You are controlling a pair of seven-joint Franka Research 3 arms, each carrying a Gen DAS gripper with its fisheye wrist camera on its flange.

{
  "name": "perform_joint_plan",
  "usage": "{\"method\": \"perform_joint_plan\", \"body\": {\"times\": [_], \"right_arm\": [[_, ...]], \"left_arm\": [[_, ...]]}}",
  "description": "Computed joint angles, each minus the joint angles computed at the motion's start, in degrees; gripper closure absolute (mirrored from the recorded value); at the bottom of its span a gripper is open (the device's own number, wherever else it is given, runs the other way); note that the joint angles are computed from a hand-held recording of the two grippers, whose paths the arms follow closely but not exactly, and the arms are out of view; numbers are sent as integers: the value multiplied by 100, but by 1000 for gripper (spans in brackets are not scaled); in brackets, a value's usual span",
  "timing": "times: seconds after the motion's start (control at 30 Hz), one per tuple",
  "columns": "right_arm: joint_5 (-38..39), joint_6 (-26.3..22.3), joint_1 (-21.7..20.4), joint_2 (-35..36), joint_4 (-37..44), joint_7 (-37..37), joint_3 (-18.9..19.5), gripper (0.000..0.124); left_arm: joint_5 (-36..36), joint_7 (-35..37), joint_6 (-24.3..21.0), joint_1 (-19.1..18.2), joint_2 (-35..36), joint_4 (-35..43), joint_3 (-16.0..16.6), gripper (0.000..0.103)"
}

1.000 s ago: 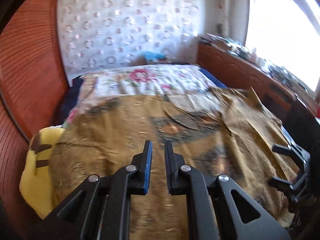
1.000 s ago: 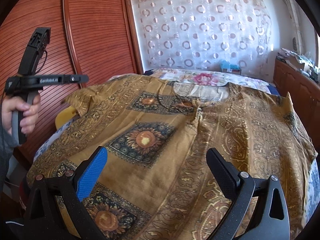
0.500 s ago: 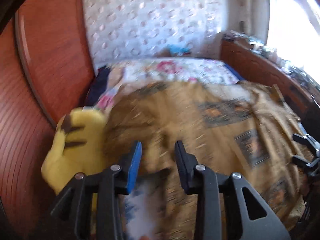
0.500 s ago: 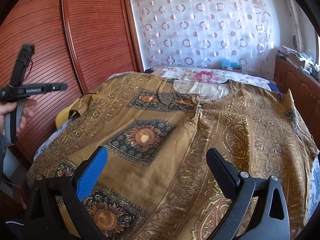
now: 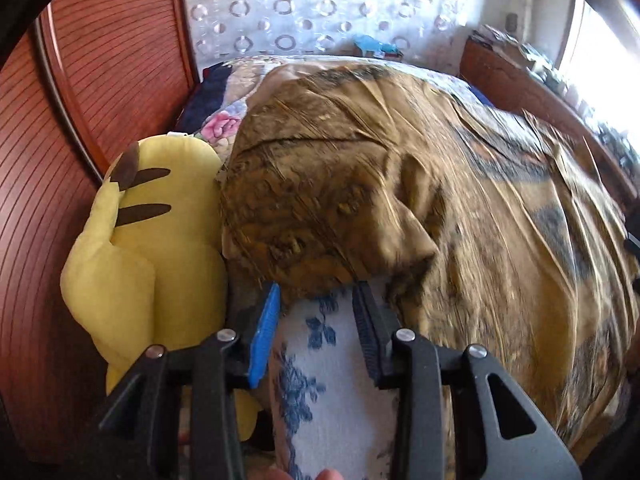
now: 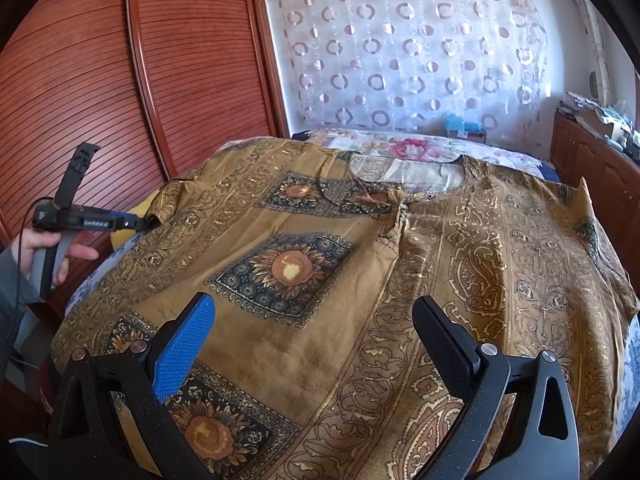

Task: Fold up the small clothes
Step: 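Grasp the shirt's side edge with the left gripper and lift it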

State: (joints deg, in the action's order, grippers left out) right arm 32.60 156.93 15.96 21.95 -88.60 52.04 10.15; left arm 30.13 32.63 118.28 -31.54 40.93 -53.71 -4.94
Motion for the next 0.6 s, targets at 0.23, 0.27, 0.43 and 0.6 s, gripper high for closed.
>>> {"method": "perform_joint_plan", "body": {"times": [0.23,0.27,0.43,0.6], "right_arm": [[-32,-45,12,50,54,34,-8,23],[-35,-30,11,44,46,19,-6,23],[-17,-29,-8,29,24,7,-3,23],[79,-60,-53,52,47,-28,23,23]], "left_arm": [[46,-81,-324,44,146,170,90,67],[104,-131,-327,30,171,210,138,67],[683,-433,200,-85,-147,-296,310,95],[1088,-294,-81,-268,106,311,394,103]]}}
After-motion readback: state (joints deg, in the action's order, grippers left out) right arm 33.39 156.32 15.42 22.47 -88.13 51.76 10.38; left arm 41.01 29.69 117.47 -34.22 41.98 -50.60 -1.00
